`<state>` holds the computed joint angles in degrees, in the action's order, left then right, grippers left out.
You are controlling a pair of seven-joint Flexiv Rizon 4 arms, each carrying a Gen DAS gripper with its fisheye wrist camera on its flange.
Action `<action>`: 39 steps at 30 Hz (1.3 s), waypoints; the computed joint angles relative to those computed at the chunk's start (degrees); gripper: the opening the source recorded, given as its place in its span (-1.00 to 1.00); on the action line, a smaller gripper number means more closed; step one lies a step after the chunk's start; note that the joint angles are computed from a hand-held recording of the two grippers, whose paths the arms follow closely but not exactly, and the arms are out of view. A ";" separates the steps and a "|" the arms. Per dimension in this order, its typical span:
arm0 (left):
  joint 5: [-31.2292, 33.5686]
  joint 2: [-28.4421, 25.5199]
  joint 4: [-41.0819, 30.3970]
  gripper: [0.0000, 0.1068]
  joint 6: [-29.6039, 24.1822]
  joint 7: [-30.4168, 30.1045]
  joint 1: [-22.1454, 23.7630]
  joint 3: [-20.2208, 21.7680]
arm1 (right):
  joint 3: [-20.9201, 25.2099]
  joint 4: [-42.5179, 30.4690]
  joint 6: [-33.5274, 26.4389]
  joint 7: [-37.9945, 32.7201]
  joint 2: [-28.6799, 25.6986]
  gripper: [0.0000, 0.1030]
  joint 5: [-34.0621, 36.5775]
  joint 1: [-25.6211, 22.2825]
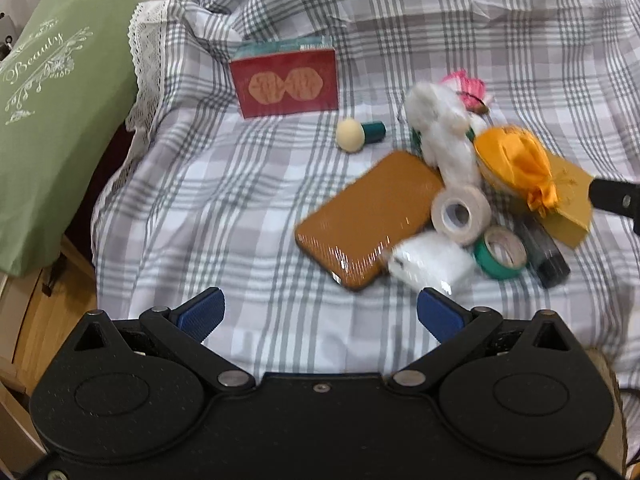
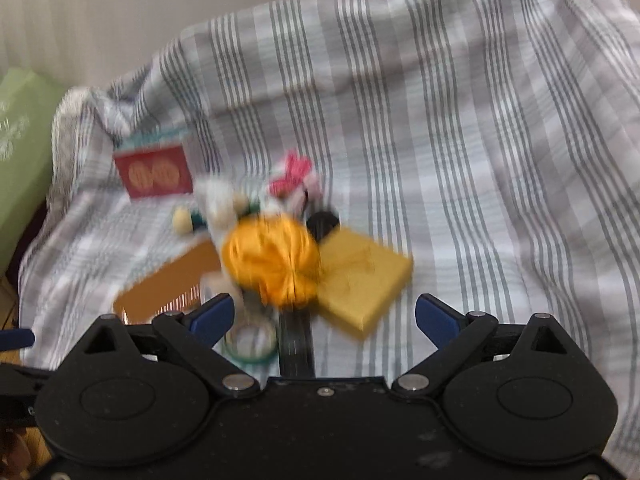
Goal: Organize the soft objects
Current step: 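Grasp the yellow satin pouch with the right gripper while the left gripper reaches toward the white plush bear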
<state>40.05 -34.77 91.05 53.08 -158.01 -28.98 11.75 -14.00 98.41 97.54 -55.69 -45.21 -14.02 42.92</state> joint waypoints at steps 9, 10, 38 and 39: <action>-1.55 -2.92 -3.45 0.86 2.39 1.88 2.91 0.39 | 2.66 -10.64 -0.09 -5.55 -6.86 0.94 -2.34 -3.01; -1.69 -3.31 -3.82 0.86 2.45 2.05 2.82 0.76 | 5.92 -12.45 -1.28 -6.59 -7.56 0.92 -3.50 -5.35; -5.04 -8.10 -8.95 0.85 8.64 6.81 4.01 3.93 | 17.45 -23.12 -9.45 -15.42 -13.72 0.25 -4.42 -12.18; -5.50 -8.31 -9.05 0.85 9.58 7.41 4.29 3.75 | 17.38 -22.53 -8.71 -15.18 -13.36 0.25 -4.27 -12.32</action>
